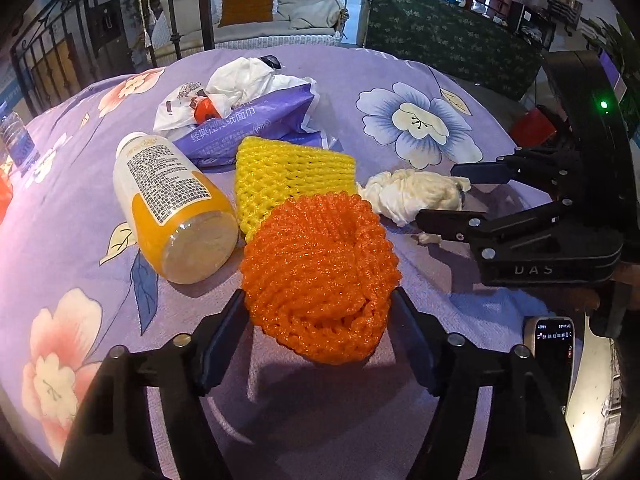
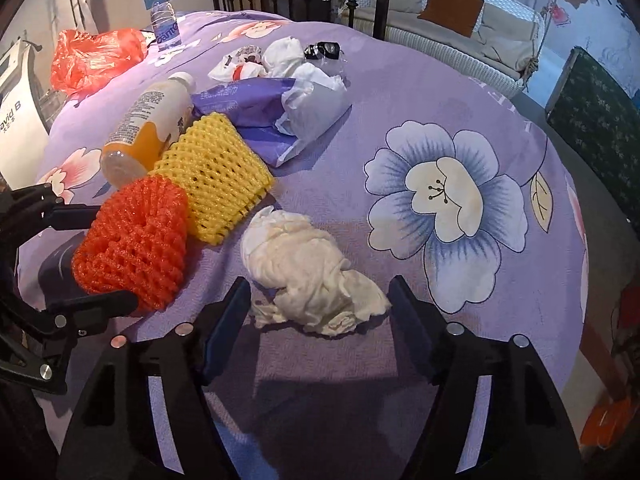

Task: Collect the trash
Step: 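Grasp the orange foam net with the left tool while the right tool grasps the white tissue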

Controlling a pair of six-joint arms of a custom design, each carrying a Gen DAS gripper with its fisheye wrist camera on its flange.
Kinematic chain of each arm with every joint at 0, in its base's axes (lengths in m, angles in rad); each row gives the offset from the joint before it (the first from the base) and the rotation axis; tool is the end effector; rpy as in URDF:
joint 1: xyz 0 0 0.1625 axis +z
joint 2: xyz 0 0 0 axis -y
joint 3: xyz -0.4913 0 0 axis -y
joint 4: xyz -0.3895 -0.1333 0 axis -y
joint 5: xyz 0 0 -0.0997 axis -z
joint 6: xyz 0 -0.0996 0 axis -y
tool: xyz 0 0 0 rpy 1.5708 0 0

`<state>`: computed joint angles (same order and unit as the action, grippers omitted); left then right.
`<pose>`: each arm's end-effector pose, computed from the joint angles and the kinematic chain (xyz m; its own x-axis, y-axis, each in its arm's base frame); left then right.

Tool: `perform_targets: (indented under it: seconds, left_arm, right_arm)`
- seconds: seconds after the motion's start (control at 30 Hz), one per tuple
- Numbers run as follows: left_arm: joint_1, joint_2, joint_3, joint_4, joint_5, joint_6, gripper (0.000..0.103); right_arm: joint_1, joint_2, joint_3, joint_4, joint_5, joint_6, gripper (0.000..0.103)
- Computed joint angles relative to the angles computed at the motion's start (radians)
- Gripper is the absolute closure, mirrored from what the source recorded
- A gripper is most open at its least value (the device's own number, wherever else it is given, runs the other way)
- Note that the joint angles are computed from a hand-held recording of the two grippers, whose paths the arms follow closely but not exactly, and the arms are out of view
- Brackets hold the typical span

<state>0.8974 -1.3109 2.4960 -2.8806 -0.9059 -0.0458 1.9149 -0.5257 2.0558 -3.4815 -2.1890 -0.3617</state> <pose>-0.0857 -0.4196 0.2110 -0.6907 0.3948 -0.6058 0.5878 0.7945 -0.1523 0.2613 -0.5050 -0.0185 -0.6746 -0.3768 0.6347 -0.5901 0.7919 -0.1570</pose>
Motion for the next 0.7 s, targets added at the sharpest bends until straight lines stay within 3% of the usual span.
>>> perform_targets:
  seconds: [0.13,0.27,0.4,0.7]
  left_arm:
    - [0.004,0.011,0.005,-0.021,0.004,0.005,0.056]
    - [0.01,0.006,0.002,-0.024,-0.015,0.005,0.067]
    - [-0.001,-0.009,0.018,-0.042,-0.019,0.011,0.074]
    - [-0.041,-0.123,0.06,-0.026,-0.039,-0.01,0.076]
  right_arm:
    - [-0.014,0.007,-0.016,0.039,-0.014,0.013,0.068]
    - [-0.023,0.007,-0.006,0.013,-0.012,0.014,0.077]
    - [-0.022,-0.004,0.013,-0.021,-0.006,0.02,0.082]
    - [0.016,-0.017,0.069,-0.136,-0.035,0.025,0.084]
